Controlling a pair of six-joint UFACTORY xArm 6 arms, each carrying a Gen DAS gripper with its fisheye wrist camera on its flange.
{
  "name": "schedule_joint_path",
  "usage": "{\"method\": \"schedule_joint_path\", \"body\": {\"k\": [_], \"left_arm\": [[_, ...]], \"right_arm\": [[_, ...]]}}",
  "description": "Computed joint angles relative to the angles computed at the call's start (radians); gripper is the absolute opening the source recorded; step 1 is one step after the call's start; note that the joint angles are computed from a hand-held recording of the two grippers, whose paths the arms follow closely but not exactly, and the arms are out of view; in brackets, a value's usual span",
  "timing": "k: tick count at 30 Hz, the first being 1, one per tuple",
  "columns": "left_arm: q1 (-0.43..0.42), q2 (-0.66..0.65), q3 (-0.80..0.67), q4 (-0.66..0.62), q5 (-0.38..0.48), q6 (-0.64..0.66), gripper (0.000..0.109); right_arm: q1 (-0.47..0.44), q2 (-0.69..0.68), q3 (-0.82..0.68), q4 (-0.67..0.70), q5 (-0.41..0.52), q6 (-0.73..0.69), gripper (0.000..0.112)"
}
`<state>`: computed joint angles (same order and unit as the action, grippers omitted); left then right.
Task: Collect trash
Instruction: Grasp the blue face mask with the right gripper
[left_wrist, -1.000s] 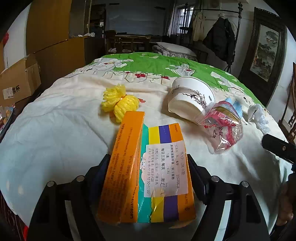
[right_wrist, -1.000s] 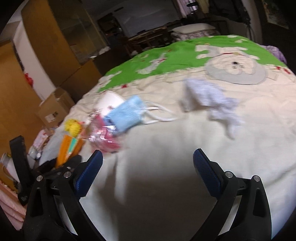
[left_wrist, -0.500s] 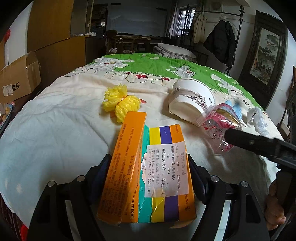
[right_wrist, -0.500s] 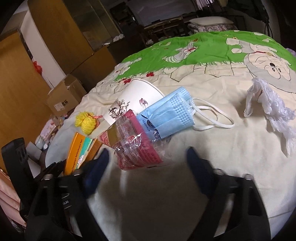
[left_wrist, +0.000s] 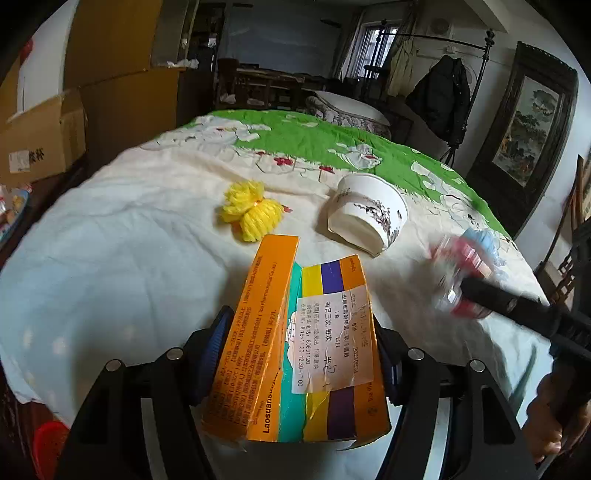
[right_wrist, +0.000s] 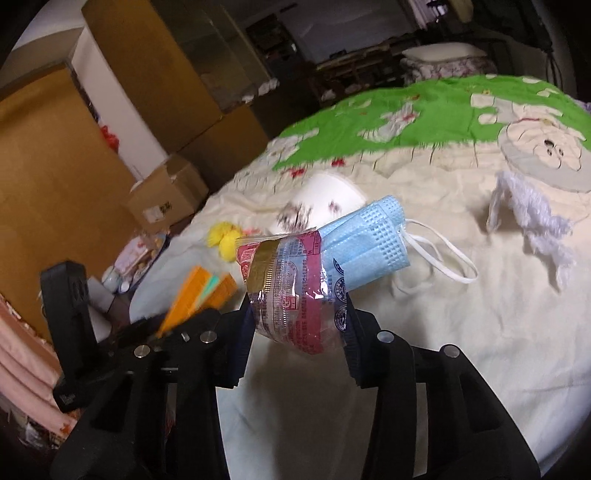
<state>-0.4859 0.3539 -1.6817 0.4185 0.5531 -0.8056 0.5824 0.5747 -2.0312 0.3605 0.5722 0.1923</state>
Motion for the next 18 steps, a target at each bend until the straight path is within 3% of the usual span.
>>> {"method": "schedule_joint_path", "body": {"k": [1,4,9,13,18], "left_arm": [[-0.004,-0.01,0.008,0.012,0.006,-0.011,0.067],[-0.01,-0.026,0.023,0.029,0.013,-0.028,0.067],[-0.01,-0.023,0.016,0.031,0.028,-0.026,0.067],[-0.008,-0.004,-0.007,0.043,0.037,-0.027,0.067],[-0.006,0.033,-0.045,0.019,0.046,0.005,0.067]], "right_arm": [[-0.004,0.003,0.002,0.006,0.035,0.02,0.048],[-0.01,-0.05,0.11,0.123,-0.006,-0.035,0.053],[-0.035,-0.095,0.178,0.32,-0.088,-0.102,0.075],[-0.058,-0.107,0.205,0.311,-0.128,-0.039,0.076],[-0.067,-0.01,0.075,0.213,-0.082,0.08,0.071]]}}
